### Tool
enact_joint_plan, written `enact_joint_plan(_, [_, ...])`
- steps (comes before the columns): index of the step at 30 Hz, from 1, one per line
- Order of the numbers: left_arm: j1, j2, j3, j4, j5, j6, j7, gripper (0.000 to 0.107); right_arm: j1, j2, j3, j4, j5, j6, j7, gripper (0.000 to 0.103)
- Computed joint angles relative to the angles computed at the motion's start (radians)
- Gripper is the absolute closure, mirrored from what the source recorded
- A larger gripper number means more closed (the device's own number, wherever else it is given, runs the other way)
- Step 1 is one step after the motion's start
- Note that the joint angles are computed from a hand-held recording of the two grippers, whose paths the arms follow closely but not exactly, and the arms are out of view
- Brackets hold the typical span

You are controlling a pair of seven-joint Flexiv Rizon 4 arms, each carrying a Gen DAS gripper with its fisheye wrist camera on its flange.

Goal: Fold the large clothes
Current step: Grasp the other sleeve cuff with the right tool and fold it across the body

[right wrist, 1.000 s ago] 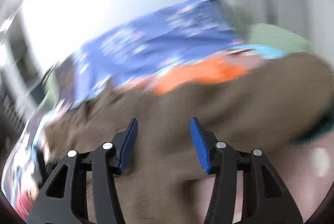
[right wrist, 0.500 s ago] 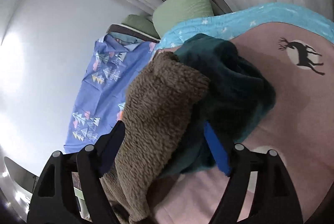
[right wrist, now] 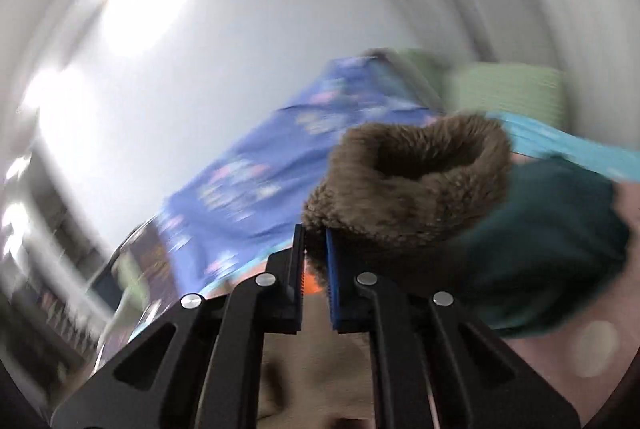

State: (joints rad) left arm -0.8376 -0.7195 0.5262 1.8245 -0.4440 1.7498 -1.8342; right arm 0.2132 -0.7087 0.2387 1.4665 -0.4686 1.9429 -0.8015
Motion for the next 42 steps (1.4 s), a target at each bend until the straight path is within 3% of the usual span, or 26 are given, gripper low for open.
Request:
enact_joint_plan(2, [0.047,0.041,-0.059,0.044,0.013,0.059,0.000,0.043,-0.013,-0.043,0.163,-0.038,0.000,-0.032,-0.192,0.102])
enact_joint_plan(3, [0.070,0.059,-0.089,0.065,0.014,0.085,0.009,0.042,-0.012,-0.082,0.244,-0.059,-0.063,-0.057,-0.266,0.102])
enact_joint_plan(5, [0.112,0.090,-0.142,0.107,0.014,0.138,0.018,0.039,-0.058,-0.182,0.407,-0.107,-0.247,-0.124,-0.278,0.102])
enact_joint_plan(6, [0.140,0.104,-0.174,0.127,0.017,0.163,0.018,0.038,-0.060,-0.231,0.489,-0.127,-0.279,-0.200,-0.332,0.102])
enact_joint_plan(8, [0.169,0.119,-0.211,0.156,0.004,0.190,0.025,0.037,-0.023,-0.265,0.570,-0.161,-0.147,-0.359,-0.539,0.102])
enact_joint_plan(9, [0.173,0.124,-0.219,0.168,-0.007,0.195,0.036,0.037,0.005,-0.270,0.563,-0.181,-0.098,-0.416,-0.590,0.102])
enact_joint_plan(11, [0.182,0.131,-0.236,0.185,-0.020,0.199,0.067,0.035,0.029,-0.254,0.486,-0.163,-0.136,-0.421,-0.507,0.102])
enact_joint_plan(13, [0.199,0.131,-0.262,0.196,-0.024,0.207,0.100,0.033,0.028,-0.217,0.331,-0.107,-0.388,-0.365,-0.208,0.097])
enact_joint_plan(15, [0.226,0.129,-0.297,0.196,-0.031,0.211,0.124,0.032,0.020,-0.171,0.168,-0.090,-0.694,-0.363,0.118,0.078])
enact_joint_plan(16, [0.245,0.127,-0.322,0.194,-0.031,0.216,0.131,0.032,0.027,-0.147,0.087,-0.087,-0.832,-0.368,0.281,0.055])
enact_joint_plan(17, [0.262,0.124,-0.345,0.194,-0.033,0.225,0.137,0.032,0.038,-0.122,0.006,-0.085,-0.966,-0.398,0.440,0.043])
enact_joint_plan(19, [0.297,0.114,-0.395,0.186,-0.031,0.238,0.151,0.032,0.115,-0.062,-0.157,-0.029,-1.062,-0.402,0.578,0.043])
enact_joint_plan(21, [0.298,0.103,-0.411,0.175,-0.049,0.234,0.180,0.032,0.229,-0.051,-0.320,0.011,-0.950,-0.374,0.523,0.040])
enact_joint_plan(23, [0.270,0.093,-0.395,0.163,-0.084,0.216,0.217,0.031,0.369,-0.073,-0.483,0.040,-0.699,-0.319,0.359,0.024])
enact_joint_plan(25, [0.238,0.087,-0.370,0.158,-0.118,0.206,0.247,0.031,0.508,-0.129,-0.615,0.011,-0.475,-0.406,0.207,0.022])
enact_joint_plan(27, [0.231,0.088,-0.368,0.164,-0.134,0.215,0.262,0.030,0.639,-0.189,-0.774,-0.025,-0.312,-0.520,0.180,0.023])
enact_joint_plan(28, [0.235,0.090,-0.373,0.170,-0.139,0.223,0.265,0.029,0.677,-0.227,-0.826,-0.056,-0.173,-0.554,0.123,0.029])
enact_joint_plan(29, [0.243,0.092,-0.382,0.176,-0.143,0.233,0.265,0.029,0.699,-0.252,-0.846,-0.076,-0.010,-0.544,0.026,0.048])
enact_joint_plan(31, [0.280,0.099,-0.417,0.189,-0.137,0.249,0.256,0.029,0.682,-0.247,-0.809,-0.090,0.210,-0.504,-0.054,0.069])
enact_joint_plan(33, [0.344,0.107,-0.475,0.202,-0.098,0.270,0.230,0.029,0.651,-0.204,-0.769,-0.046,0.208,-0.377,-0.005,0.073])
enact_joint_plan(35, [0.405,0.114,-0.529,0.214,-0.046,0.288,0.200,0.029,0.605,-0.153,-0.675,-0.026,0.264,-0.286,-0.049,0.073])
enact_joint_plan(36, [0.432,0.116,-0.551,0.218,-0.019,0.298,0.185,0.029,0.566,-0.128,-0.614,-0.014,0.228,-0.216,-0.022,0.073])
enact_joint_plan(38, [0.500,0.125,-0.606,0.232,0.053,0.330,0.138,0.029,0.527,-0.101,-0.591,0.013,0.011,-0.073,0.153,0.073])
enact_joint_plan(40, [0.567,0.135,-0.656,0.249,0.130,0.364,0.078,0.029,0.458,-0.113,-0.566,-0.048,-0.312,0.018,0.393,0.073])
enact_joint_plan(42, [0.621,0.147,-0.689,0.268,0.201,0.394,0.022,0.029,0.335,-0.180,-0.424,-0.196,-0.638,0.093,0.583,0.073])
